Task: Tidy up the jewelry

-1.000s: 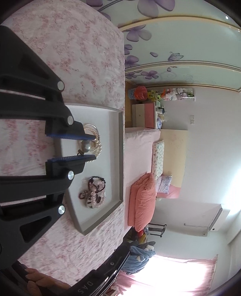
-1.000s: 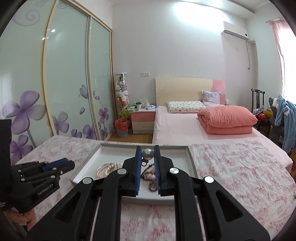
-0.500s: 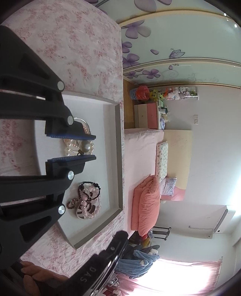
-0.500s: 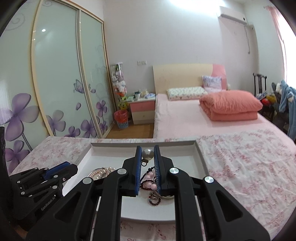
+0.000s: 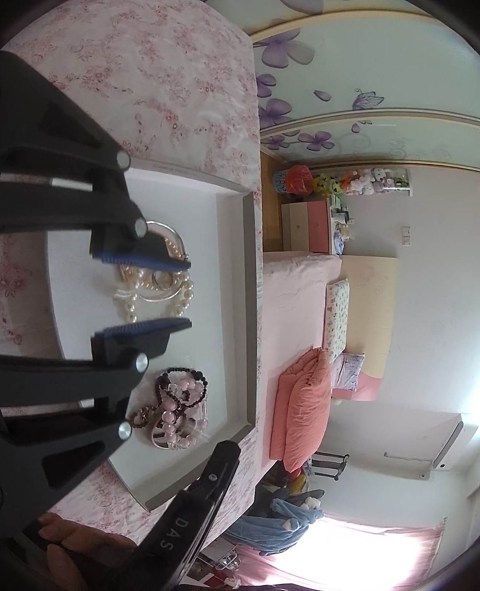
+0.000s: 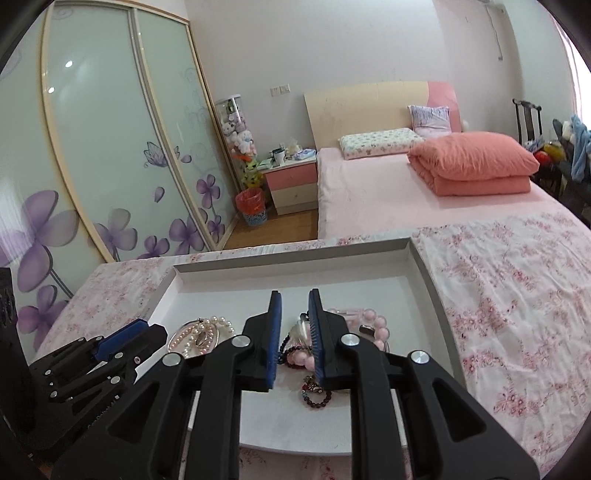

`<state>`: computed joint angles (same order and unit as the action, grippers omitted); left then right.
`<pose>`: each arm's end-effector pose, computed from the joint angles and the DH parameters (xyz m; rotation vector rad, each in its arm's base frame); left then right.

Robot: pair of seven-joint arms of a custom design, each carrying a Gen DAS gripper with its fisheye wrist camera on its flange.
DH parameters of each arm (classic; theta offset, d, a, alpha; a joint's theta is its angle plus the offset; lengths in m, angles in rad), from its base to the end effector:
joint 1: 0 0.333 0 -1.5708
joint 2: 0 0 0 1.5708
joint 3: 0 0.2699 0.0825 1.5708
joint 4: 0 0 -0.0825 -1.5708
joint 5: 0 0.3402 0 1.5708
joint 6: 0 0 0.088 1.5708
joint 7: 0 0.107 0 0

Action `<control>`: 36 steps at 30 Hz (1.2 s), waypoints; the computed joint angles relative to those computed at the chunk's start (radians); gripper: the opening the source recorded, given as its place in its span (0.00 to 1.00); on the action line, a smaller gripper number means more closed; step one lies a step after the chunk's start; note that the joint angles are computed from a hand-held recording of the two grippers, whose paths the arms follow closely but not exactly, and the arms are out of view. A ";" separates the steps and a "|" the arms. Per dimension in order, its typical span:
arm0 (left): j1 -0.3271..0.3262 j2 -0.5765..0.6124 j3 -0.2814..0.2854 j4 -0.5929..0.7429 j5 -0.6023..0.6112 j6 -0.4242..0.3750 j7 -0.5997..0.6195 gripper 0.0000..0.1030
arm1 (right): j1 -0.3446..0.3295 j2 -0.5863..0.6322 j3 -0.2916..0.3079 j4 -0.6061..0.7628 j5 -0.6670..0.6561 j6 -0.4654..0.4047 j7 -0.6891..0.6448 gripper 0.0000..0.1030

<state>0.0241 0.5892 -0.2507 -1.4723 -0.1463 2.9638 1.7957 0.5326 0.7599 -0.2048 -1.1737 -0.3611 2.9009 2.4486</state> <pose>0.6867 -0.1046 0.4339 -1.5367 1.9002 -1.0340 0.6621 0.3063 0.4400 -1.4604 1.6347 -0.6218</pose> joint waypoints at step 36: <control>0.380 -0.635 -0.292 -0.612 -1.382 0.033 1.078 0.89 | 0.447 -0.577 -0.328 -0.658 -1.009 -0.030 0.917 0.87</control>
<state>0.4045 -0.0455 -0.5431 -2.0840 -1.5283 2.9965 2.8738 0.9796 0.1834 -0.5330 -1.8316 -1.3701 2.8708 3.3652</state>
